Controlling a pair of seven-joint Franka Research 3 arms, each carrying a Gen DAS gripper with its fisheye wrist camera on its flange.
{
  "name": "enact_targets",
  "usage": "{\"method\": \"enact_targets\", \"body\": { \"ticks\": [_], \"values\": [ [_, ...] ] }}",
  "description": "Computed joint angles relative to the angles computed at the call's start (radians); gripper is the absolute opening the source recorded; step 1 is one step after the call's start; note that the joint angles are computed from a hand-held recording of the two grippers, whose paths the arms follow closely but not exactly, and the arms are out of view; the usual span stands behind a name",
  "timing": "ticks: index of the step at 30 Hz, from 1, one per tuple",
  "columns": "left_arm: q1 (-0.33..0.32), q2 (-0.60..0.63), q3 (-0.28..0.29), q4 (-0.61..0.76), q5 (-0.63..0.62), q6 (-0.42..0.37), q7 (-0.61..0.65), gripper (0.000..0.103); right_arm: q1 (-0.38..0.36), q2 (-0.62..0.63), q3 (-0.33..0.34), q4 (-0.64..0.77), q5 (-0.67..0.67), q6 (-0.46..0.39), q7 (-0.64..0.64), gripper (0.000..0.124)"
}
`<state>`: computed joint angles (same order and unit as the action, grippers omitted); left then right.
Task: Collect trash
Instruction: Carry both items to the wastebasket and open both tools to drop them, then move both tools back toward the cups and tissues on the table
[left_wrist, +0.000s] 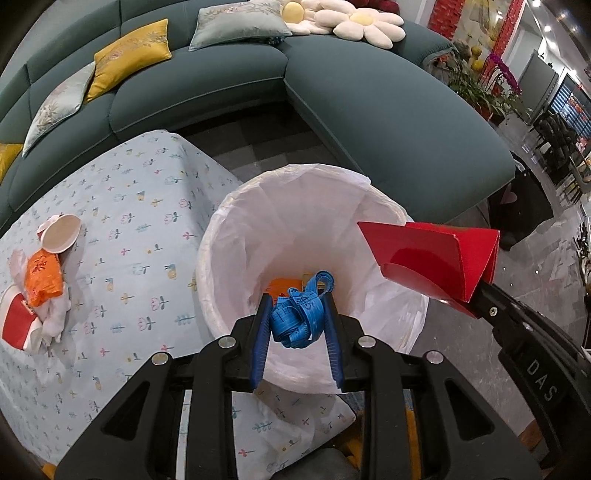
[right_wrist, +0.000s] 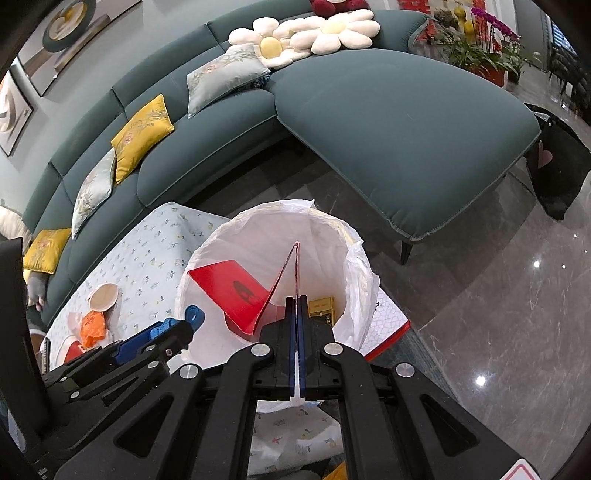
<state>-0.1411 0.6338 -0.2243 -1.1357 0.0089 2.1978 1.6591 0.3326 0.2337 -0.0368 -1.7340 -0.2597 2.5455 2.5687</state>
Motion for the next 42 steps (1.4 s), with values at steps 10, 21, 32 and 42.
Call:
{"method": "enact_targets", "body": {
  "ticks": [10,21,32,42],
  "values": [
    [-0.006,0.044,0.012,0.067,0.014,-0.023,-0.029,0.042,0.005,0.049,-0.003,0.071,0.015,-0.036,-0.025,0.007],
    [0.025,0.028,0.017,0.046,0.006,-0.007,-0.059,0.046,0.038,0.111,-0.012,0.18,0.017,-0.086,-0.057,0.007],
    [0.095,-0.062,0.03,-0.078,-0.024,0.038,-0.099,0.05,0.086,0.147,-0.006,0.278,-0.009,-0.154,-0.077,0.016],
    [0.184,-0.163,0.057,-0.212,-0.056,0.107,-0.133,0.057,0.152,0.246,0.005,0.471,-0.012,-0.239,-0.125,0.027]
  ]
}}
